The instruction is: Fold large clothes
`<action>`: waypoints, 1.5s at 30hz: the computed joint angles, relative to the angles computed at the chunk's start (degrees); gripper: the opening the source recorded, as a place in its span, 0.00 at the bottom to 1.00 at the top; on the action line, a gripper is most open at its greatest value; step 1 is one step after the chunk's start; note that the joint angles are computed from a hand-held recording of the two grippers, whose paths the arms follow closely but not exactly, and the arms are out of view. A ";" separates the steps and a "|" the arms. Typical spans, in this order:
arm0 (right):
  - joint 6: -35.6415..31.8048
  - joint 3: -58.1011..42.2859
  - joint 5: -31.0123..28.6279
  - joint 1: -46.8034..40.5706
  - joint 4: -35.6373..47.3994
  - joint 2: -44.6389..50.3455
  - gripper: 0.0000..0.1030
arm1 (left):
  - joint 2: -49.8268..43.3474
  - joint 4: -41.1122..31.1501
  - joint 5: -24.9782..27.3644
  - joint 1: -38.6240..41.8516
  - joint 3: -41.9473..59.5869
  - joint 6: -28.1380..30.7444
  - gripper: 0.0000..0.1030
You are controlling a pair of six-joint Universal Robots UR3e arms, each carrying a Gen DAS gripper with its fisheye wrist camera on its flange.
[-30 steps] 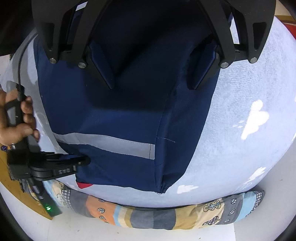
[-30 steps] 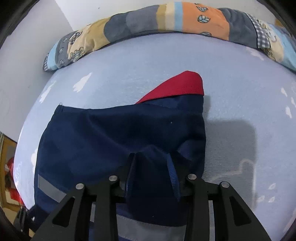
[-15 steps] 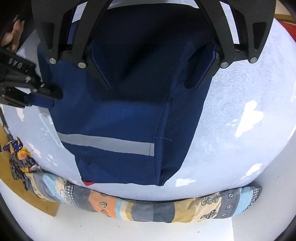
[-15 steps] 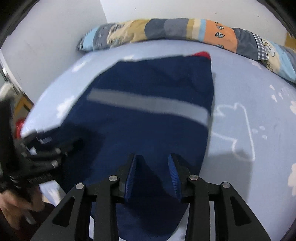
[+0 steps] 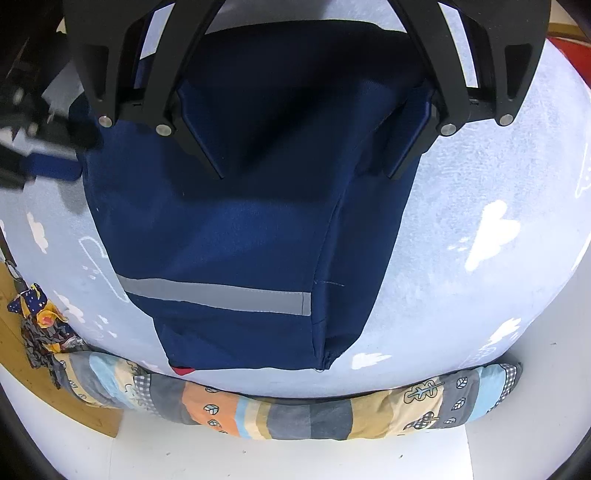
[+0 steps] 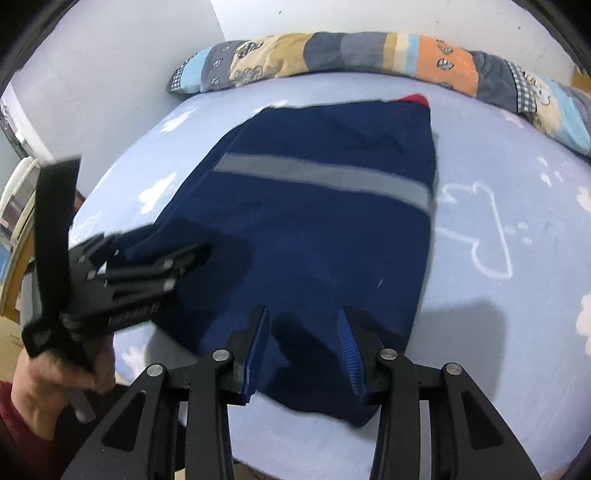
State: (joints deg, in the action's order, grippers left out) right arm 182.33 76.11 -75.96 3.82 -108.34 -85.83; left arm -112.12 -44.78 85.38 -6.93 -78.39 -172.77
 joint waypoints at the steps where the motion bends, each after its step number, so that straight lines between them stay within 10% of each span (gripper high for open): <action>1: 0.13 0.12 -0.45 0.56 0.06 0.31 0.40 | 0.14 0.02 -0.07 0.02 -0.10 -0.06 0.84; 14: -0.61 2.61 -0.18 0.54 -1.32 1.63 0.44 | 0.21 -0.97 -0.83 0.47 0.53 -0.47 0.84; 30: -1.49 11.10 16.41 -19.29 0.11 -8.37 0.57 | -1.09 -4.20 -4.37 2.74 5.24 -1.90 0.83; 36: -3.67 15.49 20.19 -24.10 0.58 -10.35 0.59 | -2.63 -13.20 -14.07 9.99 12.15 -1.94 0.84; 45: -7.54 17.03 25.25 -28.03 1.23 -8.42 0.67 | -20.91 -48.63 -35.75 20.63 38.71 2.42 0.84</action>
State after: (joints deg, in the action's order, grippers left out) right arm 174.79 93.14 -50.71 -24.21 -107.11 -94.26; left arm -133.02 -93.41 49.62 13.69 -39.69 -170.35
